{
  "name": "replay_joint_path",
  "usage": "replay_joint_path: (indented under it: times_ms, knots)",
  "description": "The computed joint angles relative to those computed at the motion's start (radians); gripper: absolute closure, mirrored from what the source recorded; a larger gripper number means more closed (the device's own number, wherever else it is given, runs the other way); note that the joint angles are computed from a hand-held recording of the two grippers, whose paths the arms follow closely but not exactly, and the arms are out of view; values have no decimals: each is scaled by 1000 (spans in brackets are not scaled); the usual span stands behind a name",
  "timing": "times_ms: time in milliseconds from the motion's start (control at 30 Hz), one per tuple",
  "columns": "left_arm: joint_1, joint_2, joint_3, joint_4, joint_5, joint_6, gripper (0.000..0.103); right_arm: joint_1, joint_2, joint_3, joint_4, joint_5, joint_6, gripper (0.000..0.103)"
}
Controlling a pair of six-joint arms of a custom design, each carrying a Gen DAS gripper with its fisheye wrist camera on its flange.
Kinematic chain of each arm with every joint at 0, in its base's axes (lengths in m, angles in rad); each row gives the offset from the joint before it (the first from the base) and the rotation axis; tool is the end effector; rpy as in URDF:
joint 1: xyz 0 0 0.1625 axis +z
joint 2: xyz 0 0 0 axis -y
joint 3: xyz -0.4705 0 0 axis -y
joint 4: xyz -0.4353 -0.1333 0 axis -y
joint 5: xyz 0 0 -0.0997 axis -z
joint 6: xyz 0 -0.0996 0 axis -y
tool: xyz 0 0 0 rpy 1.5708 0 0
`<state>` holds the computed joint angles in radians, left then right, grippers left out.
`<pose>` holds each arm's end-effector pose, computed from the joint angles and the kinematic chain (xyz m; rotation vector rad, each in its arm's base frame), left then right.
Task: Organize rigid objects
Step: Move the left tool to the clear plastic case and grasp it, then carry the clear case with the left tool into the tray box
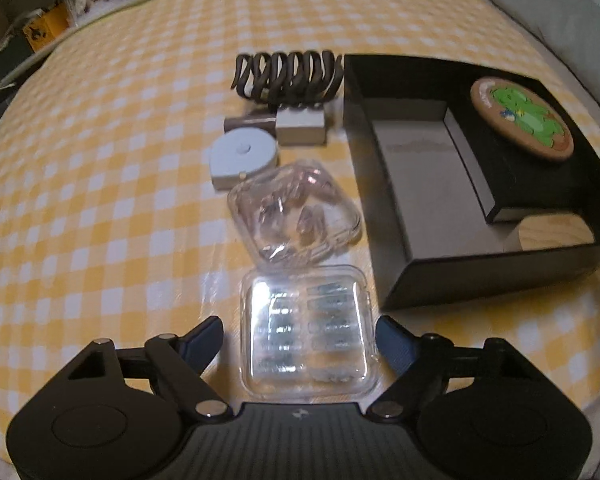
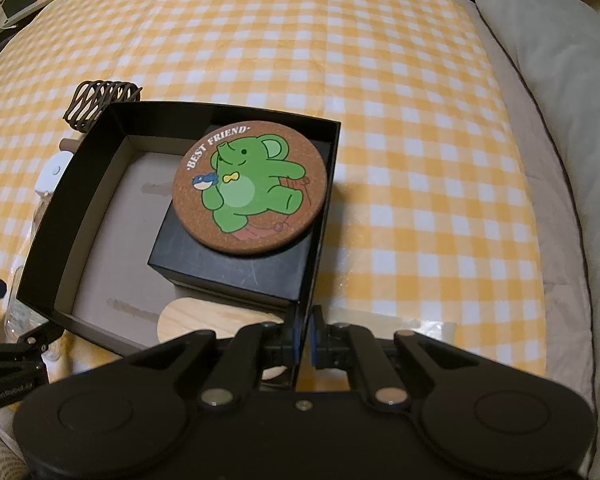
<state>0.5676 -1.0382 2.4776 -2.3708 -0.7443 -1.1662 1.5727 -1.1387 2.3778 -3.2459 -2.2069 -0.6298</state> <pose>-0.1720 -0.3546 0.0226 0.1371 2.1851 -0.5049 0.0750 -0.4629 0.1477 0.5786 -2.3334 0.2614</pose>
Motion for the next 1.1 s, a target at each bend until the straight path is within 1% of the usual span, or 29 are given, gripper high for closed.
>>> replay_joint_path:
  times_ms: [67,133,267,367,467,500,533,633,733,867,1100]
  knots:
    - [2,-19,-1,24,-19,40,22,0,-1,0,1,1,0,98]
    - [0,-35,5,34,-29,51,22,0,0,-1,1,1,0,98]
    - [9,-42,28,-22,-38,52,23,-3,-1,1,-1,3,-9,97]
    - [9,-14,27,-47,-16,91,22,-3,-3,1,2,5,-6,97]
    - [21,-2,34,-111,-9,122,22,-3,-7,0,14,9,3,97]
    - [27,0,36,-135,-14,127,24,-3,-9,-1,20,12,11,97]
    - [30,2,40,-157,-11,137,28,-4,-15,-2,27,17,16,97]
    - [33,0,47,-178,-12,152,28,-8,-33,-3,38,40,34,97]
    - [29,-13,43,-136,-20,111,28,-14,-51,-2,48,63,52,98]
    - [16,-39,39,-88,-34,29,28,-14,-49,2,36,63,34,98]
    - [-56,-95,56,-86,16,-35,28,-12,-46,0,34,58,31,98]
